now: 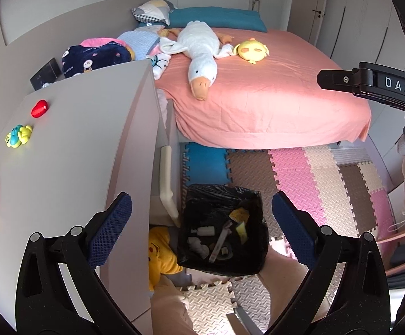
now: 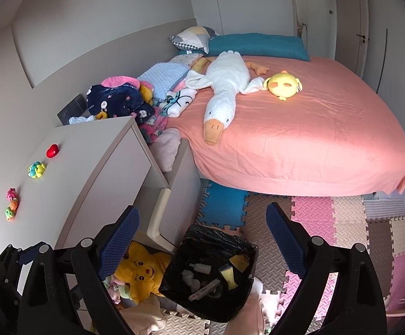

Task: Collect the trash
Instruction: 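Open the left tool to drop the box while the right tool drops the bag, then move both tools back over the desk toward the small toys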

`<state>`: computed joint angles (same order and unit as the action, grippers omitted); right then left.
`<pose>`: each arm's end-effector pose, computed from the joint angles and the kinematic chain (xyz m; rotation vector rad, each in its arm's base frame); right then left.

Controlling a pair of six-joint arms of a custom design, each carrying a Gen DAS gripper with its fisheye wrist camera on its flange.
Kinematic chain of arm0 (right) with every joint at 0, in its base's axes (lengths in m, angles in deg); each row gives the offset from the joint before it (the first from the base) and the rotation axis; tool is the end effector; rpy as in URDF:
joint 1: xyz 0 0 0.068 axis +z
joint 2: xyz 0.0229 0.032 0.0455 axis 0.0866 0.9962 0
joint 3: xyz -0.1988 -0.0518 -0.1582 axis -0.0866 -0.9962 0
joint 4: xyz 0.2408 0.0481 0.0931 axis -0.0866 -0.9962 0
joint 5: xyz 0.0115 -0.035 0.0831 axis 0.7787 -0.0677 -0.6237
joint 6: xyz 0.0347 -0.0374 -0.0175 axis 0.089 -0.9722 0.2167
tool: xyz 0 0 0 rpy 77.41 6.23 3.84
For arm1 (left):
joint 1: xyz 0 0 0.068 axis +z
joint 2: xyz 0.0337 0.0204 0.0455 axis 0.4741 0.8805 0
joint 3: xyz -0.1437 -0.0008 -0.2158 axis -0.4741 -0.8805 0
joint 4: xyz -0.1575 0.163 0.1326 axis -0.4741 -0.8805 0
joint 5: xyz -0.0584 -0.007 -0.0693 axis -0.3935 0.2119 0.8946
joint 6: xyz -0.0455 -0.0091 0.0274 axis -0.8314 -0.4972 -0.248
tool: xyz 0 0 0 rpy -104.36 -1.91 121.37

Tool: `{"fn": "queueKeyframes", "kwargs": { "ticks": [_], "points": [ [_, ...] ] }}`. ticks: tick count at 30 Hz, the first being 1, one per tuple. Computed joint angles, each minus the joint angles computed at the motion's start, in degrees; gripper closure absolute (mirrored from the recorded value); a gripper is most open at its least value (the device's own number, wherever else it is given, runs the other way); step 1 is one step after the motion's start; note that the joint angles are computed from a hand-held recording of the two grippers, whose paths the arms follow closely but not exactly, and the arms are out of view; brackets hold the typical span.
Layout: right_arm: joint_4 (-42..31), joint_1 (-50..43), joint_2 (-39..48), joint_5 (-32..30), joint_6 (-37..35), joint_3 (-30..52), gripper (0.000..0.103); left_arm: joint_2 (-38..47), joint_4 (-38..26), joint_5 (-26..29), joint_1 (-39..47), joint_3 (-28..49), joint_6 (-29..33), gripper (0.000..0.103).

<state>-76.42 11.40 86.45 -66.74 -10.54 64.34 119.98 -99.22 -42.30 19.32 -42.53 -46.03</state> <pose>0.1774 0.0155 0.2143 0.3975 2.3533 0.0917 0.2001 -0.0402 0.1800 0.7085 2.4058 -0.2351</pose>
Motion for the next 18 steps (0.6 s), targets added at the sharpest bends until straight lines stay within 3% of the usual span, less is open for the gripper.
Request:
{"fn": "queueKeyframes", "kwargs": {
  "ticks": [10,18],
  "points": [
    [1.28,2.58,1.7,1.21,1.29,0.61,0.011,-0.06,-0.01,0.92,1.59,-0.56,0.85,0.007],
    [3.85,7.75,4.05,2.85,3.2,1.99,0.011,-0.04,0.71,5.0,7.19,-0.89,3.07,0.007]
  ]
}}
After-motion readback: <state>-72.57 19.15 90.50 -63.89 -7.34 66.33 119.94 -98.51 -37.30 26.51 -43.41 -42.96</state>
